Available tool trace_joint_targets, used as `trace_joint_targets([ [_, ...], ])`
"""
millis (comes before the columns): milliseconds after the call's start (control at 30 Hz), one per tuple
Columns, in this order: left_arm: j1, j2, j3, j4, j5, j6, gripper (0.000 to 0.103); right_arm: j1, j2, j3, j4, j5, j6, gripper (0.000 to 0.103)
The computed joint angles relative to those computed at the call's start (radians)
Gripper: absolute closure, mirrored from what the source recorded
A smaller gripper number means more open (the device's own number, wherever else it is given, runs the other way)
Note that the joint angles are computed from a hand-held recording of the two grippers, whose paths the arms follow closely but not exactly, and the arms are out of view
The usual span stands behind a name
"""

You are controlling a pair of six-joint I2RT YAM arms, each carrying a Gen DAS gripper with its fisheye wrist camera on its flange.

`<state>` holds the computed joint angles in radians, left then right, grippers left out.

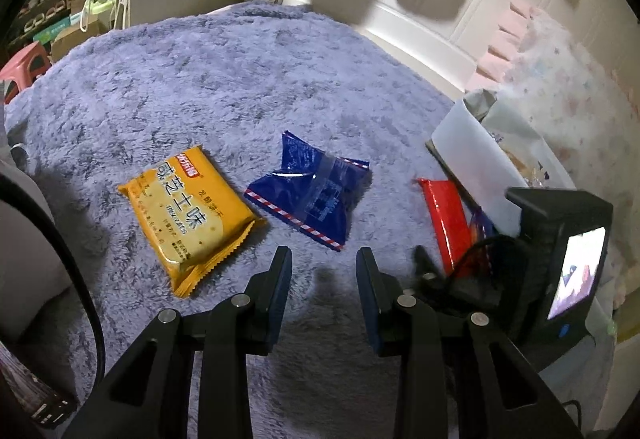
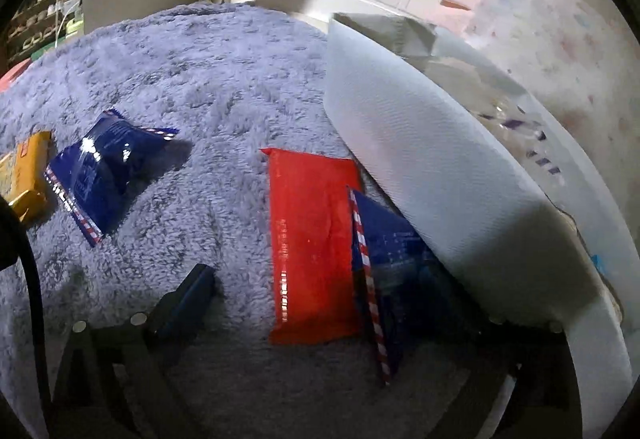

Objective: Organize objects
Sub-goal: 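Grasp the red packet with the left tool while the right tool grasps the blue striped bag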

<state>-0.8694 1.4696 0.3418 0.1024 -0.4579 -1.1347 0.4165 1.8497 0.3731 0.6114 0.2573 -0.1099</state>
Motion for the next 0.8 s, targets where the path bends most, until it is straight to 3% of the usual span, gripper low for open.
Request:
trace_joint_targets([
  [67, 0.003, -0.02, -0.01, -0.004, -0.006, -0.004, 0.071, 0.003, -0.031, -0.031, 0.016, 0.062, 0.006, 0.041],
  [300, 0.016, -0.071, -0.031, -0.015, -0.005, -0.003, 0.071, -0.048, -0.113, -0.054, -0.018, -0.032, -0.038, 0.058],
  [367, 0.011, -0.081, -0.028, -0.028, -0.012, 0.001, 0.071, -0.073, -0.172, -0.055, -0.083, -0.085, -0.029, 0.063],
  [467, 0.001, -0.105, -0.022, -0.055, -0.026, 0.0, 0.071, -0.141, -0.296, -0.038, -0.254, -0.258, 0.006, 0.067],
  [600, 0.001, -0.142, -0.032, -0.066, -0.028, 0.007, 0.071, -0.254, -0.432, 0.025, -0.574, -0.597, 0.021, 0.071],
  [633, 0.003, -0.145, -0.035, -0.066, -0.025, 0.01, 0.071, -0.287, -0.418, 0.064, -0.672, -0.706, 0.011, 0.072],
  [700, 0.005, -0.144, -0.032, -0.074, -0.02, 0.004, 0.071, -0.307, -0.351, 0.128, -0.792, -0.823, -0.022, 0.072],
  [800, 0.014, -0.144, -0.036, -0.073, -0.005, 0.005, 0.071, -0.335, -0.251, 0.193, -0.867, -0.968, -0.035, 0.069],
])
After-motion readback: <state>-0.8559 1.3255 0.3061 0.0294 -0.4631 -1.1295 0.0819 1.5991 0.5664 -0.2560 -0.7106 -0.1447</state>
